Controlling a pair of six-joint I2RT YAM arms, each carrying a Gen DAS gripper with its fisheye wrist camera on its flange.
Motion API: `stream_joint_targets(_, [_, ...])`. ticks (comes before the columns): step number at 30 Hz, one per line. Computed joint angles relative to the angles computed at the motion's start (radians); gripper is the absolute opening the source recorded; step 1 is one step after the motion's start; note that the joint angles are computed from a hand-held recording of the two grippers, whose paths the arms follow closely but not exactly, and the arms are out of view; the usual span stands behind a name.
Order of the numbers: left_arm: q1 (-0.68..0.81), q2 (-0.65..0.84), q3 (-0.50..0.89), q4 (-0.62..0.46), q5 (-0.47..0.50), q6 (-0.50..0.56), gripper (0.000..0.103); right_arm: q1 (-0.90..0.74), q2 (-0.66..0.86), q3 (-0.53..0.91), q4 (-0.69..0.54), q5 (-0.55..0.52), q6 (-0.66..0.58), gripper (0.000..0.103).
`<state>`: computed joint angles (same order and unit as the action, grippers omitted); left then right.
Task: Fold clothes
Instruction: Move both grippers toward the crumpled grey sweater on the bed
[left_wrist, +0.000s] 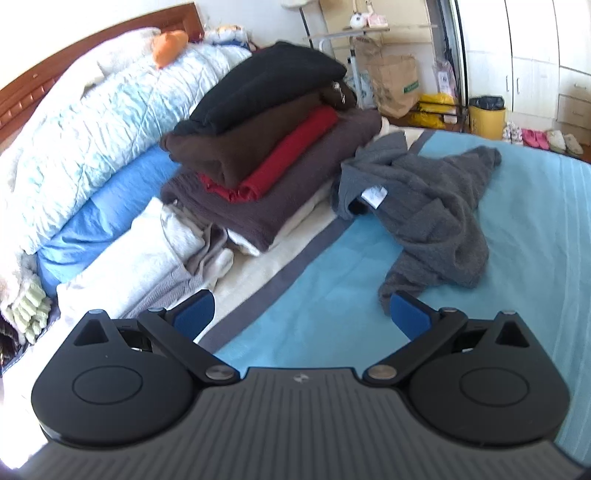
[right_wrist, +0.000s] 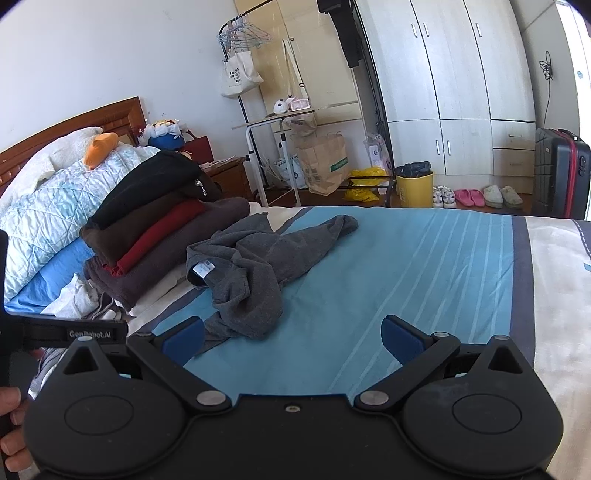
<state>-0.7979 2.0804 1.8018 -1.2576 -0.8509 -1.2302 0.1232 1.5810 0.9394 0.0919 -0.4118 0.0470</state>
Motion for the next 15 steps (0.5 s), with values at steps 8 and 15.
stream_joint_targets(8, [-0.011, -0.055, -0.092, 0.141, -0.051, 0.041, 0.102, 0.004, -0.013, -0.017, 0.018, 0.008, -0.022, 0.103])
stream_joint_targets(15, [-0.004, -0.088, -0.155, 0.233, -0.016, 0.085, 0.102, 0.016, -0.003, 0.003, -0.01, 0.032, -0.021, 0.103])
